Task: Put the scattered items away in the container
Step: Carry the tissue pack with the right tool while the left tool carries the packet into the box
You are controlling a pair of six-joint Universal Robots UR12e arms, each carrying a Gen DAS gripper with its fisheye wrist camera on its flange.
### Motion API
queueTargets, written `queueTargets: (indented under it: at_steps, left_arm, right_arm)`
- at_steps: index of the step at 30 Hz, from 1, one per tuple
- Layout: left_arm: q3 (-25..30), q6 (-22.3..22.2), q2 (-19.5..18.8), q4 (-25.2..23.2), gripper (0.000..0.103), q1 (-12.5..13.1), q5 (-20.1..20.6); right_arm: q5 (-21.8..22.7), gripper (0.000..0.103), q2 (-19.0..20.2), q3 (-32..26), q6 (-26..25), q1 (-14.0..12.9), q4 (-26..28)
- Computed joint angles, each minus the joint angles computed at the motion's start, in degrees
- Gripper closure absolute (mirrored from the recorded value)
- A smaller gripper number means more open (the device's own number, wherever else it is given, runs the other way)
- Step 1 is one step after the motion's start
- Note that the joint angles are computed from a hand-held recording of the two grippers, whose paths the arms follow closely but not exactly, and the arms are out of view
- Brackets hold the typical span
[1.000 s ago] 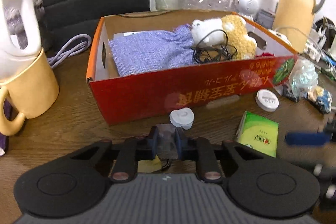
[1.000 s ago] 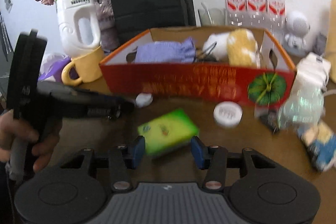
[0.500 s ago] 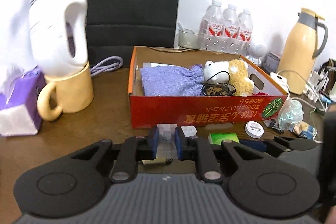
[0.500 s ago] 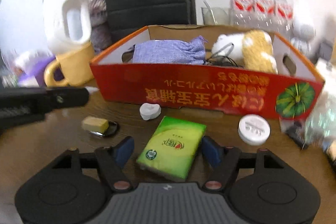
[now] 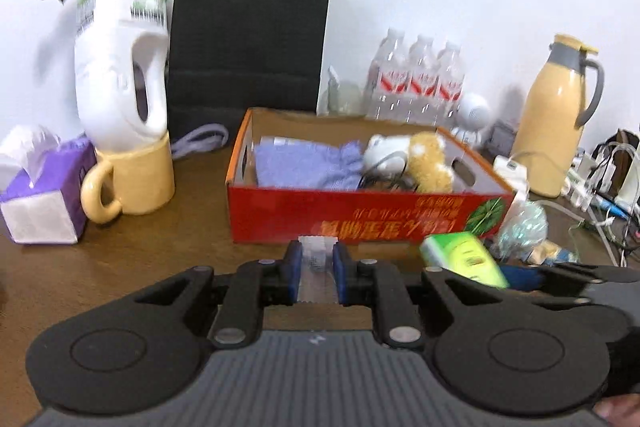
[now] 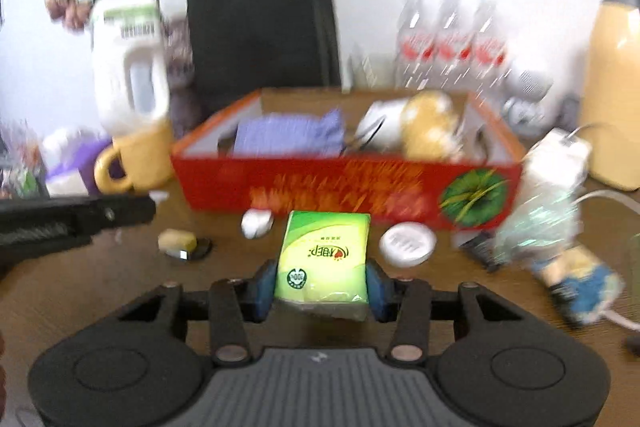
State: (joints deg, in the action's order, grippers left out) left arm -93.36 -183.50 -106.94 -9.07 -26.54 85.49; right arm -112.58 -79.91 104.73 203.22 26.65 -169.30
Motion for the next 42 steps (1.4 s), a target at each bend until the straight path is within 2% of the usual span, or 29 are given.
queueTargets:
  at_steps: [4, 7, 12, 15, 20, 22, 25, 29, 34, 38, 42]
  left_arm:
    - [-2.4, -0.3, 0.9, 8.5, 0.085, -1.1, 1.9]
    - [-3.7, -0.8, 1.4, 12.1, 0.085, -1.9, 2.1]
    - [-6.5, 1.4, 3.7, 13.6, 0.085, -3.4, 4.5]
    - [-9.2, 1.9, 5.4, 15.2, 0.085, -4.1, 7.3]
    - [-12.9, 0.6, 8.4, 15.7, 0.085, -3.2, 5.2]
    - [-12.8, 1.6, 8.6, 14.9, 0.085, -3.5, 6.6]
    - [-12.4, 2.3, 8.2, 14.8, 0.085, -4.1, 8.0]
    - [-11.6, 1.2, 7.4, 14.5, 0.085, -4.1, 7.6]
    - [-9.0, 1.6, 5.5, 15.2, 0.085, -3.7, 6.6]
    - [-5.1, 2.0, 3.0, 15.9, 0.085, -3.0, 5.2]
    - [1.1, 2.7, -0.5, 12.5, 0.085, -2.4, 4.5]
  right_arm:
    - [-3.4, 0.058, -2.2, 1.9, -0.3, 0.8, -3.9]
    - [-5.5, 0.058, -3.6, 2.9, 0.8, 1.6, -4.9]
    - [-7.1, 0.058, -5.1, 5.8, 1.7, 3.3, -12.6]
    - [-8.7, 0.058, -6.1, 6.9, 1.2, 5.0, -14.2]
    - [-12.4, 0.058, -7.3, 8.6, -2.1, 8.2, -16.3]
    - [-13.4, 0.058, -7.8, 9.0, -1.2, 8.9, -15.4]
    - [-12.5, 0.058, -7.8, 10.1, 0.2, 9.2, -18.2]
    - [-14.4, 0.058, -6.9, 9.6, -3.6, 9.8, -18.8]
    - [-13.6, 0.058, -6.8, 9.3, -4.1, 8.2, -19.9]
    - [-10.5, 0.058, -6.6, 8.2, -4.5, 4.7, -19.8]
    - [-5.3, 0.058, -5.4, 5.2, -4.9, 0.3, -18.1]
